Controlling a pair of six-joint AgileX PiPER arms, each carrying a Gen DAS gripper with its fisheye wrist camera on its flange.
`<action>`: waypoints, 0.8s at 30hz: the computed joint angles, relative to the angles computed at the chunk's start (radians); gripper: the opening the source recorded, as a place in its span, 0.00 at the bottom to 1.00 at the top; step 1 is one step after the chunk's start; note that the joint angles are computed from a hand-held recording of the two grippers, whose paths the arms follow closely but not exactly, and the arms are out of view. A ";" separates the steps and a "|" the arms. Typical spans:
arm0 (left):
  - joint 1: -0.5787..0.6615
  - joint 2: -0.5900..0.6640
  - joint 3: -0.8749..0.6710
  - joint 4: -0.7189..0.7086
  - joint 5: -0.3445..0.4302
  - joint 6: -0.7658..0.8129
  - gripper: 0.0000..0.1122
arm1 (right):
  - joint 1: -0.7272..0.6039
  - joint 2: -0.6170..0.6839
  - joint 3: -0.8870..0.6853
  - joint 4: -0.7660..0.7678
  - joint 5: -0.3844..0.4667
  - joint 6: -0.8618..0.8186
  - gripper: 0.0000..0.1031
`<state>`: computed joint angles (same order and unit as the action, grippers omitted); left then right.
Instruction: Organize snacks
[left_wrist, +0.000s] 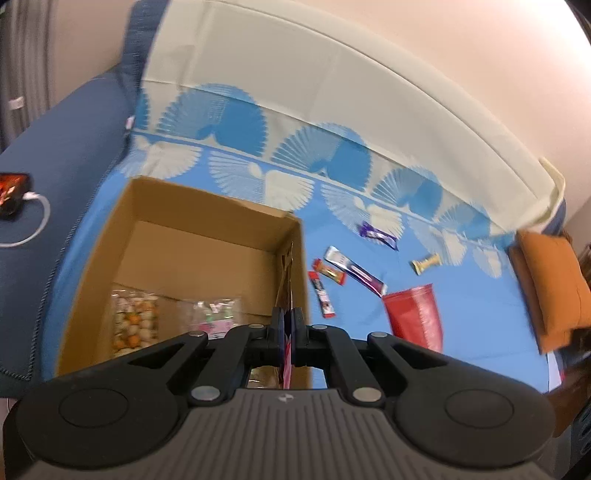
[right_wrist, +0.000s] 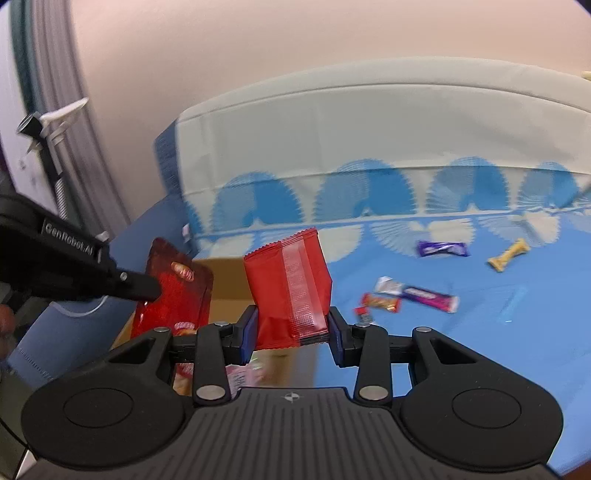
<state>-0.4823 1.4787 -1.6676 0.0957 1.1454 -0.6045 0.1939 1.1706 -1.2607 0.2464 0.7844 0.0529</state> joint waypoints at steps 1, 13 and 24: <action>0.025 -0.017 0.014 -0.014 -0.002 0.013 0.02 | 0.040 0.008 -0.012 -0.031 0.001 0.035 0.40; 0.256 -0.091 0.115 -0.160 -0.022 0.189 0.02 | 0.292 0.128 -0.159 -0.244 0.048 0.255 0.40; 0.332 -0.061 0.148 -0.217 -0.045 0.258 0.02 | 0.300 0.213 -0.210 -0.227 0.073 0.244 0.40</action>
<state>-0.1504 1.4174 -1.5196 -0.1216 1.1005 -0.3468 0.4944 1.3833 -1.4709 0.0199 0.8575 0.2966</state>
